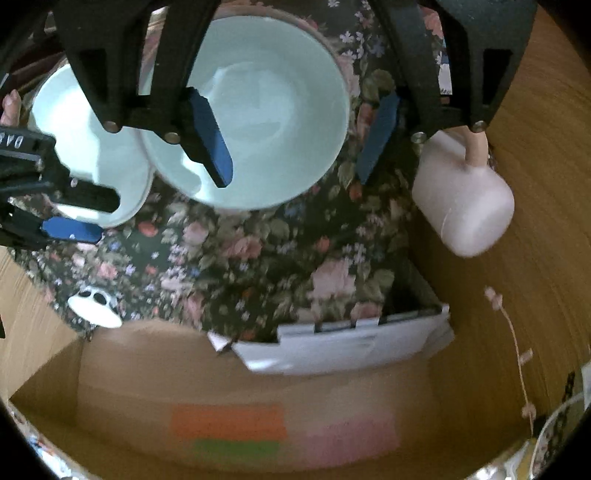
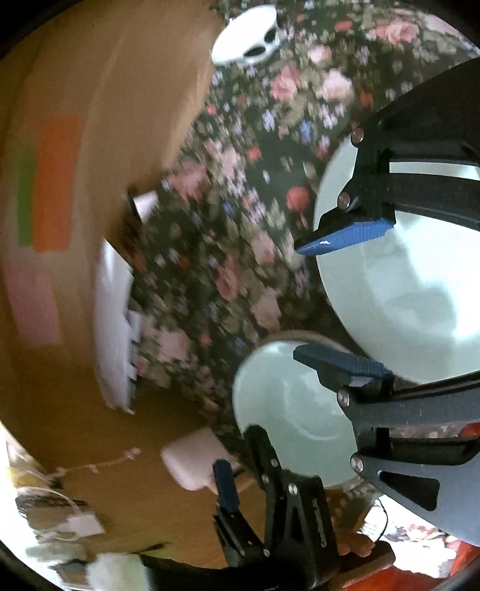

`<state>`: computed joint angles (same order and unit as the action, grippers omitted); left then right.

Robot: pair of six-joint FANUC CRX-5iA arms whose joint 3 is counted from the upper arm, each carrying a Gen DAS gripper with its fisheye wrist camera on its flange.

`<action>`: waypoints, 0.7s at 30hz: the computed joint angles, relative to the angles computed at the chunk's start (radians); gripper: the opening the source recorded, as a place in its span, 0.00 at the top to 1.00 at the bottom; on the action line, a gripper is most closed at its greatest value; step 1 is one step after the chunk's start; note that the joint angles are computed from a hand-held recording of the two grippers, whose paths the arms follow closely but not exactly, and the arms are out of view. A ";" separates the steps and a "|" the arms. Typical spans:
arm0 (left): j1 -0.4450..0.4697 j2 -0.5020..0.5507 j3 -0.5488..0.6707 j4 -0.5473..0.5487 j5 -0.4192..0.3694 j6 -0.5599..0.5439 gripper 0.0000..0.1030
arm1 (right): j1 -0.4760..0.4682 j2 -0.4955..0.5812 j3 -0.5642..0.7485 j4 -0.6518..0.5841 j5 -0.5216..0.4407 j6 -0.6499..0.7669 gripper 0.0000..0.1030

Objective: Organize plates and bowls
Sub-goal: 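Open both tools and withdraw from the nested bowls, then move both tools to the spotted white bowl and grip its rim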

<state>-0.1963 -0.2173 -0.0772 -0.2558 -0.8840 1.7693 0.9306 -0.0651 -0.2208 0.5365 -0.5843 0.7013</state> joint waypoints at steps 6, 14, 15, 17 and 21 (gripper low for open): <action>-0.007 0.025 0.031 0.107 0.040 -0.021 0.15 | -0.065 -0.067 -0.083 0.153 0.002 -0.153 0.49; -0.059 0.134 0.150 0.189 0.038 -0.049 0.09 | -0.188 -0.121 -0.135 0.248 -0.042 -0.264 0.48; -0.069 0.159 0.177 0.195 0.035 -0.052 0.09 | -0.210 -0.124 -0.137 0.247 -0.044 -0.271 0.48; -0.086 0.194 0.215 0.195 0.031 -0.046 0.09 | -0.242 -0.121 -0.135 0.244 -0.047 -0.278 0.48; -0.126 0.292 0.330 0.168 0.007 -0.016 0.09 | -0.300 -0.106 -0.120 0.223 -0.052 -0.274 0.48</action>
<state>-0.3222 0.0748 0.2532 -0.0879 -0.8774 1.7530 0.6310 -0.1714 -0.3408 0.7593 -0.6368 0.4274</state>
